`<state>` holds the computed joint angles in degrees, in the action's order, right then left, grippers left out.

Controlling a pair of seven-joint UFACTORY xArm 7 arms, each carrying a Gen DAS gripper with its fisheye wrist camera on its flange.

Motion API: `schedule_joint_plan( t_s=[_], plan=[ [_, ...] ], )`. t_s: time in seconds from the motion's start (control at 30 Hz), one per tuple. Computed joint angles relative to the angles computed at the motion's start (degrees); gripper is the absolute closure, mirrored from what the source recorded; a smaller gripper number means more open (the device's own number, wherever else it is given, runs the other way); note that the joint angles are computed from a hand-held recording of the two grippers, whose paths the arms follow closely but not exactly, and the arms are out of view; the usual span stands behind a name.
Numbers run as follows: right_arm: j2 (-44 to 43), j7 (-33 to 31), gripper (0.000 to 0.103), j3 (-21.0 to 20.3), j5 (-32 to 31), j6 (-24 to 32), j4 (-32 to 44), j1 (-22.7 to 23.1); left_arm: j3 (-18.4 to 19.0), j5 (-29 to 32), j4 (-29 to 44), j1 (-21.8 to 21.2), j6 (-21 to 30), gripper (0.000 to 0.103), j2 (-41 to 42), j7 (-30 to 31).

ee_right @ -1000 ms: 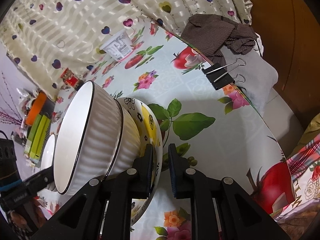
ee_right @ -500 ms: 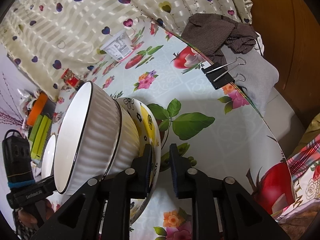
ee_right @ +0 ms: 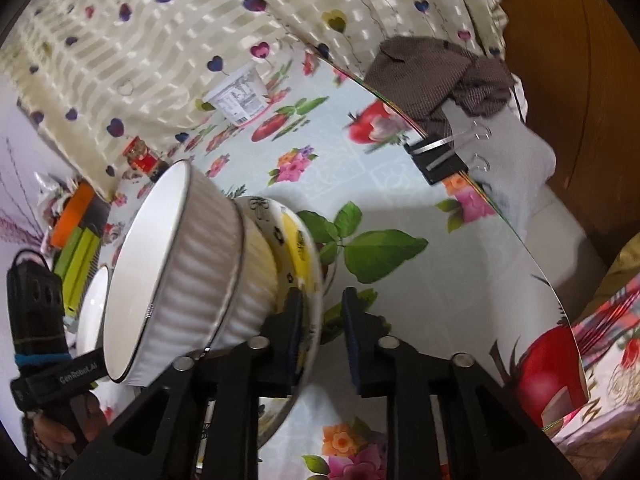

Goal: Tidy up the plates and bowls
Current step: 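Carry the floral plate with bowls toward the white plate stack with both grippers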

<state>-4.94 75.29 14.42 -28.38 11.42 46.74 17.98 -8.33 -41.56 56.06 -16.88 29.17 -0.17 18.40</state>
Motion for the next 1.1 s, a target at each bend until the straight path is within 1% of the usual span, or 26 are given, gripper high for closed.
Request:
schedule_joint_plan(
  t_s=[0.03,0.1,0.2,0.37,0.47,0.6,0.7,0.8,0.87,1.0,1.1],
  plan=[
    [0.4,1.0,0.093,0.8,-2.2,1.7,1.3,-0.1,-0.1,1.1,-0.2,-0.1,-0.7,0.092,-0.1,-0.7],
    [0.6,2.8,0.093,1.0,-4.7,4.5,2.5,0.2,-0.3,3.7,-0.6,-0.4,-2.0,0.092,-0.3,-2.7],
    [0.5,4.6,0.093,0.6,-6.4,4.5,2.4,0.7,-0.2,2.5,-0.7,-0.5,-2.5,0.092,-0.2,-2.2],
    [0.4,6.6,0.093,0.3,-8.2,5.1,2.3,1.0,-0.3,3.2,-1.3,-0.7,-4.0,0.092,-0.3,-2.5],
    [0.3,7.0,0.093,0.3,-8.5,5.7,2.5,1.3,-0.5,5.5,-1.9,-1.0,-5.6,0.092,-0.7,-4.3],
    [0.5,7.3,0.093,0.2,-8.9,6.1,2.8,1.6,-0.3,5.5,-2.4,-1.2,-6.6,0.092,-1.1,-4.2],
    [0.9,8.8,0.092,0.8,-11.8,8.3,4.0,1.9,-0.2,5.4,-3.1,-1.4,-7.5,0.092,-1.4,-4.1],
    [1.2,10.1,0.092,0.5,-12.9,8.2,4.3,2.4,-0.1,5.2,-3.6,-1.6,-8.4,0.091,-1.7,-3.8],
    [1.6,11.0,0.092,0.4,-14.2,8.4,4.8,2.7,-0.1,6.7,-4.1,-1.7,-9.4,0.091,-2.0,-4.3],
    [2.1,12.6,0.092,0.2,-16.5,9.5,5.6,3.5,0.2,5.6,-4.8,-1.9,-10.0,0.092,-2.3,-3.5],
    [2.2,13.2,0.092,-0.1,-17.1,9.6,5.7,4.0,0.3,7.2,-5.3,-2.0,-11.0,0.091,-2.8,-4.4]
  ],
)
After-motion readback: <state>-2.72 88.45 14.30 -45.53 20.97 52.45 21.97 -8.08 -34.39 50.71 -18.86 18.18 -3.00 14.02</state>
